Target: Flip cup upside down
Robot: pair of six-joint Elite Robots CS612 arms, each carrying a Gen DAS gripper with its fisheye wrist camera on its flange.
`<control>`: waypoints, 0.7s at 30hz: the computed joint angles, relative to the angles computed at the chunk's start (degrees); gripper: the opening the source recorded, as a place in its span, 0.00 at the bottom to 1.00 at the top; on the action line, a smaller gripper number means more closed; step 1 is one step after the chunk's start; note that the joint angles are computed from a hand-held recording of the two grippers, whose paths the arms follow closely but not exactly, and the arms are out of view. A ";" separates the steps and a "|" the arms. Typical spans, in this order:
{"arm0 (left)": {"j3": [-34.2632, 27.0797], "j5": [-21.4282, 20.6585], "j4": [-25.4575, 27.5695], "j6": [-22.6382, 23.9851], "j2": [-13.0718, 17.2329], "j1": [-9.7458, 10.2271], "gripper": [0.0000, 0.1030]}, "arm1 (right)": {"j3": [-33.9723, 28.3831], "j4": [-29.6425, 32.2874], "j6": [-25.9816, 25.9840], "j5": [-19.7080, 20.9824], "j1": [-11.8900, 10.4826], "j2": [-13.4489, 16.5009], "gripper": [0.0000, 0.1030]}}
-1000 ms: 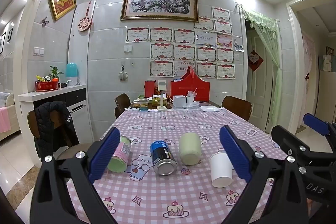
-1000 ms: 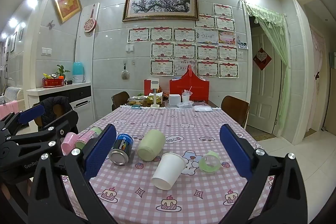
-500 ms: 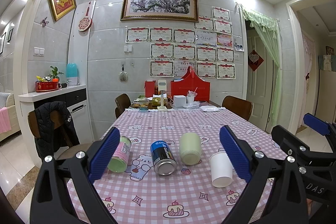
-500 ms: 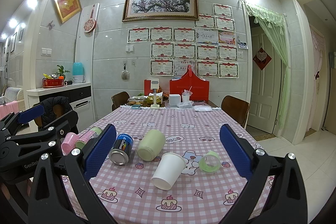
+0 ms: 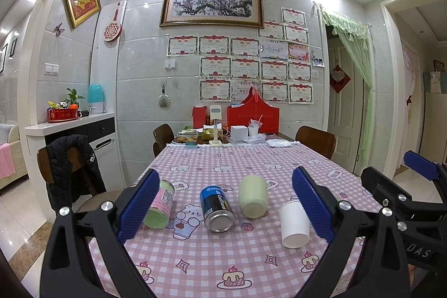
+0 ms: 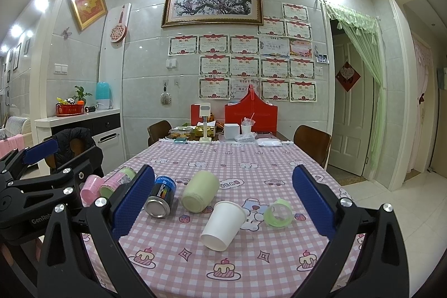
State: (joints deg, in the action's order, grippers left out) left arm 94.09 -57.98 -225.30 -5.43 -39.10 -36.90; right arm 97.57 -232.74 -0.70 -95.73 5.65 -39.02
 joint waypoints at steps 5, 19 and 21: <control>-0.01 -0.02 0.04 0.01 0.00 0.00 0.92 | 0.01 0.06 0.01 -0.03 0.01 -0.01 0.92; 0.20 -0.09 0.08 -0.17 0.28 0.03 0.92 | -0.84 0.22 0.23 -0.11 0.06 1.05 0.92; 0.15 -0.21 0.14 -0.18 0.32 0.17 0.92 | -0.87 0.27 0.24 -0.11 0.06 1.08 0.92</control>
State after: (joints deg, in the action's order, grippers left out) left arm 94.24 -58.20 -225.16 -5.61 -38.78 -36.73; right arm 96.70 -232.47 -0.47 -95.83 5.70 -37.94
